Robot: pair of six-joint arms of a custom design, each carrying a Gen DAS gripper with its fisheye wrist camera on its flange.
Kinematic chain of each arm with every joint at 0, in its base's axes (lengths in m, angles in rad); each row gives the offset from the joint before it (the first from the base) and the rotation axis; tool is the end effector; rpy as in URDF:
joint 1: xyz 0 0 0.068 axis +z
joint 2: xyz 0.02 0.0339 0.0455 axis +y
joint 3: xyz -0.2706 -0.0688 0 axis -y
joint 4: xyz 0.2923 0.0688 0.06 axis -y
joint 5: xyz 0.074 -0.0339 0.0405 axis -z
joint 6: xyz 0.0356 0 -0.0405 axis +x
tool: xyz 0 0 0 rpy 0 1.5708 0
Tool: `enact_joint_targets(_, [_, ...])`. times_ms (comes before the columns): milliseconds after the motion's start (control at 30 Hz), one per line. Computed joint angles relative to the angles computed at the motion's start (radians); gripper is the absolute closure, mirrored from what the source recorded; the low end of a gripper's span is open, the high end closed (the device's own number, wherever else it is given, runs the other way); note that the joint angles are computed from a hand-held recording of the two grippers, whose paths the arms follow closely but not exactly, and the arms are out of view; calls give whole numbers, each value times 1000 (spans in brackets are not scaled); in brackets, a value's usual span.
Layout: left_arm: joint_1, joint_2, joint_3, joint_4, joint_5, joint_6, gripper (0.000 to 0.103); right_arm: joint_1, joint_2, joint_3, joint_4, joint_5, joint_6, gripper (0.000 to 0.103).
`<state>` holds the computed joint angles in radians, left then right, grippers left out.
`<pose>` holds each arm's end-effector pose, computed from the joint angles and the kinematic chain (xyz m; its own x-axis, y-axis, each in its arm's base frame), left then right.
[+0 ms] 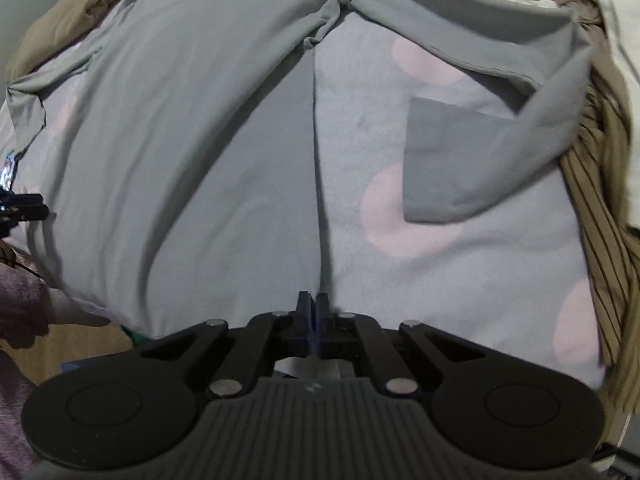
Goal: Fold clothes
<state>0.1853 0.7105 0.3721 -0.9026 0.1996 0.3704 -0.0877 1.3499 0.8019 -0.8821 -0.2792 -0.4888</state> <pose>0.1446 0.0199 0.1465 -0.9094 0.1905 -0.3698 0.2271 0.9722 -0.0576 0.2565 -0.0127 0.1693 -0.8923 -0.3747 -0.2519 -0.4228 0.8892 0.1751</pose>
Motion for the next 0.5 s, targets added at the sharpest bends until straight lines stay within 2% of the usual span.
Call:
enact_joint_targets(167, [28,-31,-5,-39,-4,21,63,-39,-30,-11,-107,64,7,101])
enact_joint_targets(333, [69,-59,5,-108,-11,62,57,-13,38,-18,-51,110,34,100])
enact_joint_targets(367, [77,-66,5,-121,-15,74,57,-2,46,-17,-46,131,39,96])
enact_joint_targets(433, [97,-78,3,-148,-19,103,57,26,32,-24,-25,177,53,94])
enact_joint_targets(500, [114,-88,-3,-165,-28,124,57,44,1,-30,0,181,61,85])
